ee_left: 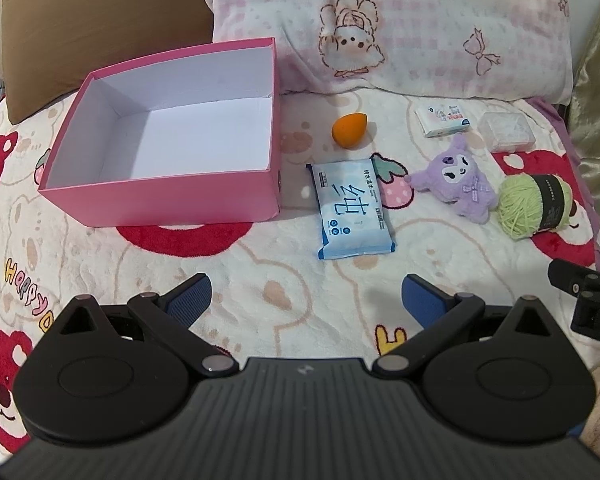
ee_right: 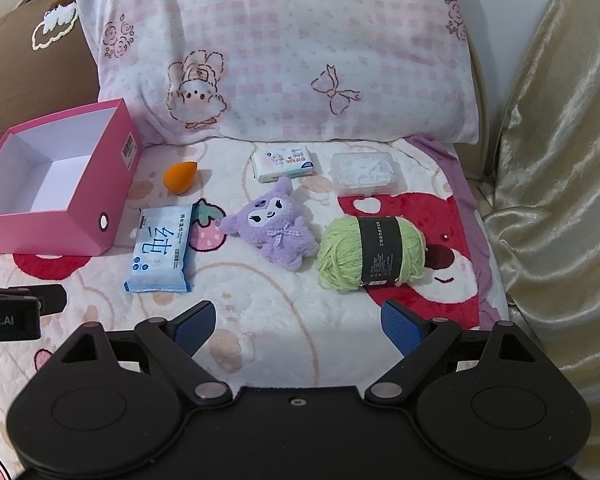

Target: Organize objects

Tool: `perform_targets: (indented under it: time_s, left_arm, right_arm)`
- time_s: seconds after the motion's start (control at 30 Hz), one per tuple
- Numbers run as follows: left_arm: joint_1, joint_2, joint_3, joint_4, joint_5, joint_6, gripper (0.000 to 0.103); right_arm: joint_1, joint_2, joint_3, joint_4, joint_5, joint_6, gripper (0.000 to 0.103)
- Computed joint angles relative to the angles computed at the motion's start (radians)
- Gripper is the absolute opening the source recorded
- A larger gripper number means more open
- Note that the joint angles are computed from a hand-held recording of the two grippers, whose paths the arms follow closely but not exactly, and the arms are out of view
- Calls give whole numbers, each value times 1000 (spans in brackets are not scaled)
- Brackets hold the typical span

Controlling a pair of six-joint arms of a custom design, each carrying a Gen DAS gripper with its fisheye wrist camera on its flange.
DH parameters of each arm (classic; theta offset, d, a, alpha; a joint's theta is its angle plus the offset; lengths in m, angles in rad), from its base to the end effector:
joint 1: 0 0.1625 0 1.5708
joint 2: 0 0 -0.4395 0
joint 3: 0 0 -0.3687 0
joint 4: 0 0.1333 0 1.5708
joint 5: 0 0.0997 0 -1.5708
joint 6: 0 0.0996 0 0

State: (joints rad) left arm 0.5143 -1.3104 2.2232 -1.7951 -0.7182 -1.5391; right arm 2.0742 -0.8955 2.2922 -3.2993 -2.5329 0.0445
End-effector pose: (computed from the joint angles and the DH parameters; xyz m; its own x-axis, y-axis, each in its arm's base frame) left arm -0.2231 -0.3653 0.1815 -0.6690 -0.3541 -0.6535 0.1141 0.8199 -0.5610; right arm 0.2630 -0.3705 0.1210 -0.6494 -0.0049 0.7604 -0.4276 0.8292 -0.3599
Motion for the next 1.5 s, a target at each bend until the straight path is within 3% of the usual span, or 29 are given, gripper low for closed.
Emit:
perform_targets:
  time_s: [0.33,0.6,0.9,1.13,1.23,1.43,1.5]
  left_arm:
    - [-6,-24,8,-24,-2,46,103]
    - [3,-65,-18,-27,15,124,103]
    - [50,-101,6,-84,52,230,99]
    - [101,-83,109,-374,53,395,90]
    - [113,-55,152,-485,90,455,90]
    - [146,14,242,-800,133,601,89]
    - [163,49,267,-935,130,651,89]
  right_arm:
    - [12,-12,3,-3,32,-12,92]
    - [23,-30,-18,-12,86,-93,92]
    - [-52,-5,15,-159,353,-323,92]
    - [-161,127,31,-342,538,-408,92]
    - [-196,208,42,-486,593,-416,92]
    - [-243,363,32,-719,645,-506,92]
    - [-237,390,12,-732,632,-544,92]
